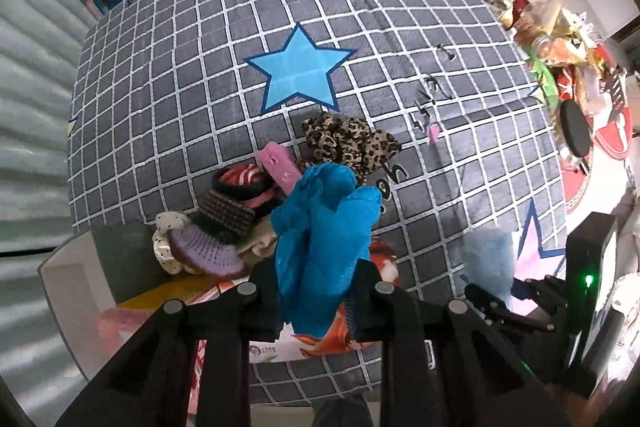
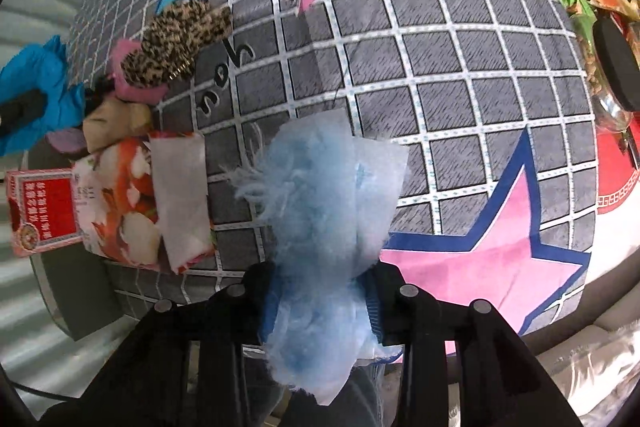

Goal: Organize soft objects
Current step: 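Carry the blue cloth and fluffy duster in both tools over the white box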

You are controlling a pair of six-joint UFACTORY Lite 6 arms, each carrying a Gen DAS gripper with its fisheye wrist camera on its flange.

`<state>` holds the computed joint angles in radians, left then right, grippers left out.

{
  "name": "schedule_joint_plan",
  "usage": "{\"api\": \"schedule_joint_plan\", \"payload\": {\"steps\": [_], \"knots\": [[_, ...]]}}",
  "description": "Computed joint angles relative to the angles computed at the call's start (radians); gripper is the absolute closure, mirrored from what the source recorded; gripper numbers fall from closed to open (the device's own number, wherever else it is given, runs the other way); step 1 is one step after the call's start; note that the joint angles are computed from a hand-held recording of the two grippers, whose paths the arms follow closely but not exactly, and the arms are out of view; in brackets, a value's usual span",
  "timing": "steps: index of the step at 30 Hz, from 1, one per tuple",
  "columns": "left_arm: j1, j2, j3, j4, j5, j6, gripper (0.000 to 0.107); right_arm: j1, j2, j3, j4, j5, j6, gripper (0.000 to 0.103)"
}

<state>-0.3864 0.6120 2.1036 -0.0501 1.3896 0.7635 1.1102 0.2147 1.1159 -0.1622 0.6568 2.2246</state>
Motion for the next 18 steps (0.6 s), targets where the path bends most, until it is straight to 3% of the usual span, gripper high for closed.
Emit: {"api": "schedule_joint_plan", "payload": {"steps": [5, 9, 18], "knots": [[0.035, -0.025, 0.021, -0.021, 0.042, 0.019, 0.082, -0.021, -0.051, 0.031, -0.010, 0.080, -0.029, 0.065], [0.056, -0.083, -0.022, -0.027, 0.018, 0.053, 0.082, -0.018, -0.056, 0.098, -0.023, 0.167, -0.074, 0.065], [0.142, -0.067, 0.101, -0.097, 0.090, 0.103, 0.082, -0.127, 0.165, 0.451, -0.017, 0.306, -0.313, 0.065]]}}
